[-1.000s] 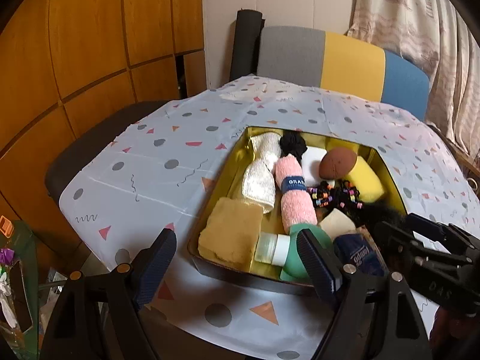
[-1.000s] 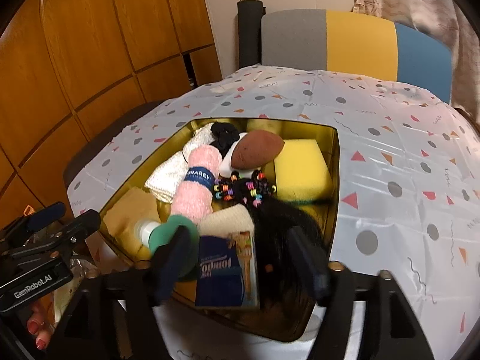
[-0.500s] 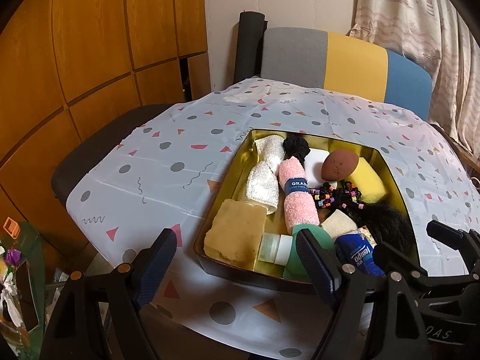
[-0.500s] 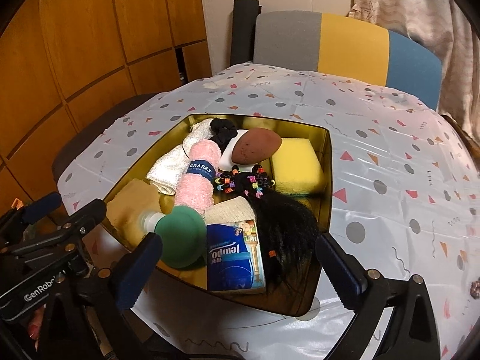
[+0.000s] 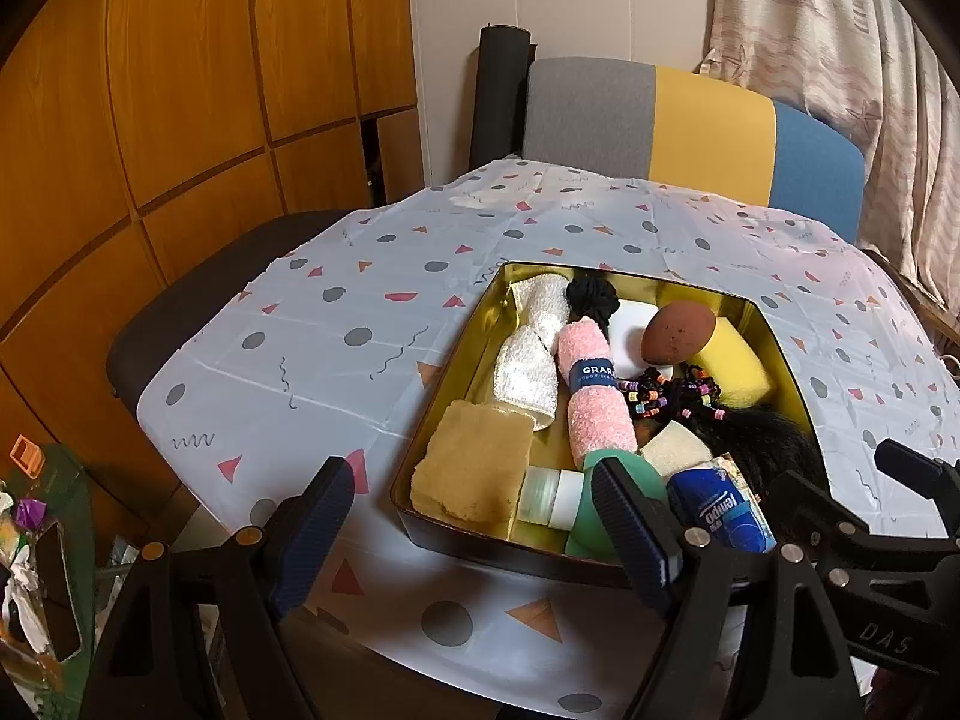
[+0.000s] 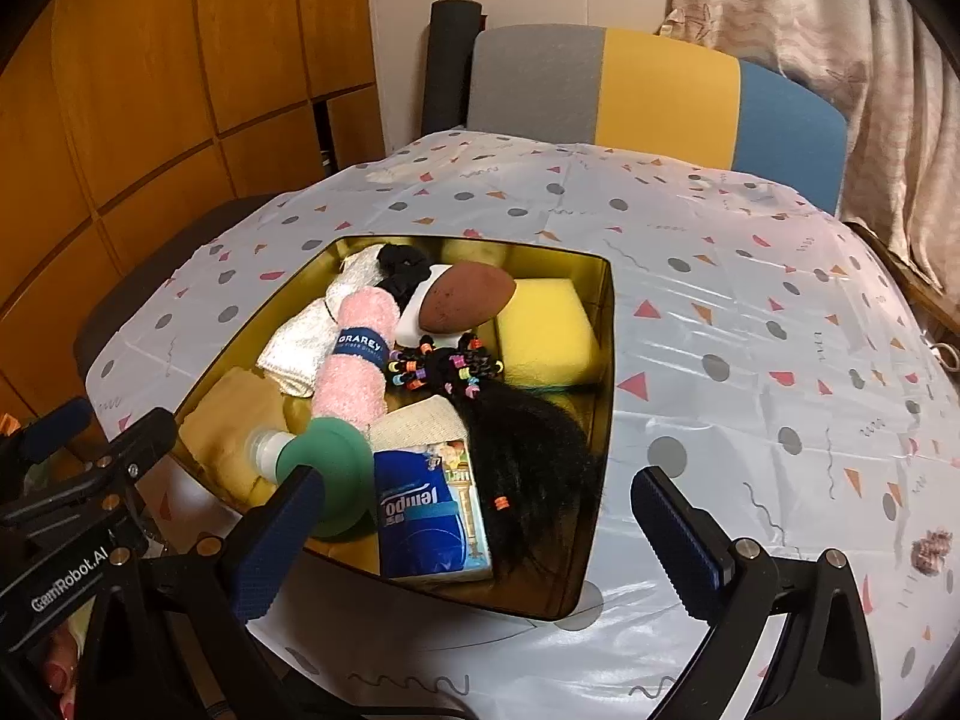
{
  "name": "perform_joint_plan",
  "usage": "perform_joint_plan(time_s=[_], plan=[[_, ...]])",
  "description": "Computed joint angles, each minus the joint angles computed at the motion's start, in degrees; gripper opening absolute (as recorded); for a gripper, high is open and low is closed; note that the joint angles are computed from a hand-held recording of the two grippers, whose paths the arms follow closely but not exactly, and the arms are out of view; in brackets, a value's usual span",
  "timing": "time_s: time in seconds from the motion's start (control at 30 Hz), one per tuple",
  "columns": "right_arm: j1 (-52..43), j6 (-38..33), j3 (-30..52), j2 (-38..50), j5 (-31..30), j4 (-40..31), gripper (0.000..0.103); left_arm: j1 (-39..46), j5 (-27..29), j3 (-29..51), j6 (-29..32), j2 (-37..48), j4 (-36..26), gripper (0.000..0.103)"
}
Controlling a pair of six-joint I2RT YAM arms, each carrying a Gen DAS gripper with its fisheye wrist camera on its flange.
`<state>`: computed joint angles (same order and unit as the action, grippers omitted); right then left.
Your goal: Organize rigid objects
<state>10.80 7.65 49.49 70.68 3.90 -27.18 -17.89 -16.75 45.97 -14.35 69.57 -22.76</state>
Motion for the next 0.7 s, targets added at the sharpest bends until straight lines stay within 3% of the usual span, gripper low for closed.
perform_joint_plan(time_s=[0.33, 0.7], plan=[[1.97, 3.98, 2.60, 0.81, 8.42, -3.34, 0.103, 0.34, -0.78, 1.32, -0.80, -0.56, -2.27, 0.083], [3.50, 6.54, 2.86, 0.32, 10.99, -3.64, 0.103, 0.44, -0.20, 1.79, -0.67, -0.82, -3.12, 0.083]])
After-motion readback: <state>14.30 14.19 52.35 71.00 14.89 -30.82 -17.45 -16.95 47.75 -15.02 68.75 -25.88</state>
